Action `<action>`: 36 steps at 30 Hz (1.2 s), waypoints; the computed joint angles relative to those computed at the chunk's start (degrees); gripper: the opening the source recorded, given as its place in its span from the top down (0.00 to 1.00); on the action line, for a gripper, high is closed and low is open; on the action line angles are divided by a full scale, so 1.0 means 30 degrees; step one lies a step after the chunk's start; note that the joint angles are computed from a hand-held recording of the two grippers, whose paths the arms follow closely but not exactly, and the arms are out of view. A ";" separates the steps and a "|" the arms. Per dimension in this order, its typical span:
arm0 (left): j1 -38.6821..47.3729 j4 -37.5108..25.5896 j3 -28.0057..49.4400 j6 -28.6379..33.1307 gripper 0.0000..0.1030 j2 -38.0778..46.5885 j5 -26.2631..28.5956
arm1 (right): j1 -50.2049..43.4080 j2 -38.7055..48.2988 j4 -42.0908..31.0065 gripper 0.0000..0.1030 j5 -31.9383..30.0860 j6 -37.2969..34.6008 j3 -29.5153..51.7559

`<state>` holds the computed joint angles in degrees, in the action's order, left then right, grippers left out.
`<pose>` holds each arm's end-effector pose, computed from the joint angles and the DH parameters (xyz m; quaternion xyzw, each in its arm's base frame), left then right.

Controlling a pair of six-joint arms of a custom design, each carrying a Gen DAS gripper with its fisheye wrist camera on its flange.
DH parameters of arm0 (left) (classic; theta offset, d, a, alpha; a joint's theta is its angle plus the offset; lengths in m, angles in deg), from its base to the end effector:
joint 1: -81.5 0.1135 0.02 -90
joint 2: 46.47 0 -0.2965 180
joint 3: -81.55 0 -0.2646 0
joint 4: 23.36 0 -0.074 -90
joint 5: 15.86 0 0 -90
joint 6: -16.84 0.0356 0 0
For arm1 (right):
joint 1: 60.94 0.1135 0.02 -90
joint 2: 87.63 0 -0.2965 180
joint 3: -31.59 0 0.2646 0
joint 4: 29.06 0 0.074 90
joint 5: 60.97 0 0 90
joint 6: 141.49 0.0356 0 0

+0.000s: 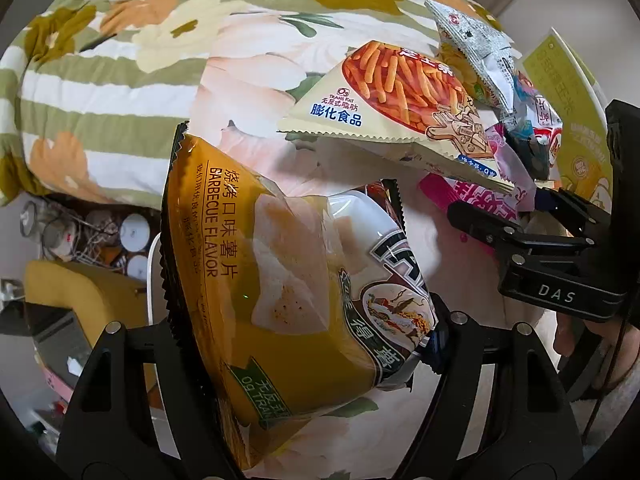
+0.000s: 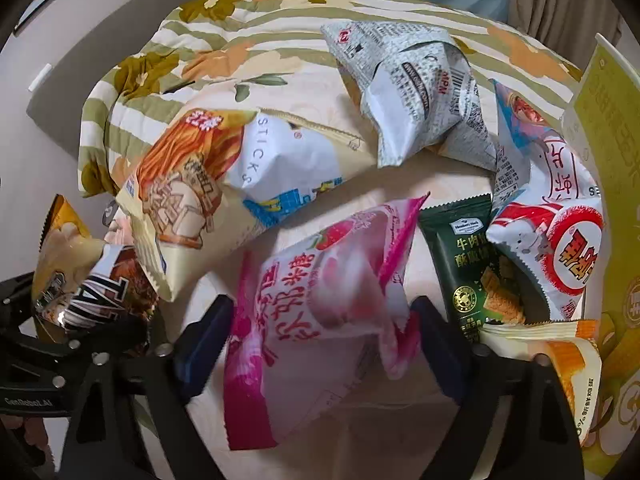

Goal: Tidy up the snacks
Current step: 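Grasp the orange barbecue-flavour chips bag with the left gripper and lift it, then carry the chips bag and pink bag over the box, open both grippers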

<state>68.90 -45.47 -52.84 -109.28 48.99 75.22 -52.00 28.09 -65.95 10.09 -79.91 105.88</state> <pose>0.2465 -0.0558 0.1022 -0.1998 0.9672 -0.0731 0.1390 0.3626 0.0687 0.1001 -0.3301 0.9242 0.1443 0.1266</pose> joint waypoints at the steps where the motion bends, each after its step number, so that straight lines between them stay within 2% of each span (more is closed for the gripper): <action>1: 0.0135 0.0030 0.0026 0.0129 0.29 0.0039 0.0055 | 0.0018 -0.0103 0.0114 0.25 0.0057 -0.0001 -0.0122; 4: 0.0026 -0.0031 -0.0155 0.0089 0.29 -0.0355 0.0016 | 0.0084 -0.0527 0.0508 0.41 0.0199 -0.0128 -0.0554; 8: -0.0153 -0.0485 -0.0215 0.0111 0.29 -0.1073 -0.0123 | 0.0005 -0.1016 0.0639 0.49 0.0106 0.0047 -0.0960; 13: -0.0620 -0.1950 -0.0100 -0.0133 0.29 -0.2884 -0.0709 | -0.0388 -0.2238 0.0697 0.49 -0.0100 0.0422 -0.1598; 24: -0.2200 -0.5241 0.1115 -0.0111 0.29 -0.7046 -0.1858 | -0.2316 -0.6235 -0.0783 0.49 -0.0988 0.1260 -0.2326; 30: -0.2336 -0.5718 0.2816 0.0664 0.29 -0.6946 -0.1391 | -0.3764 -0.8166 -0.2288 0.49 -0.1526 0.1493 -0.1948; 36: -0.3042 -0.6468 0.5431 0.1076 0.29 -0.5873 -0.2101 | -0.5820 -0.9312 -0.3969 0.49 -0.2846 0.1161 -0.0616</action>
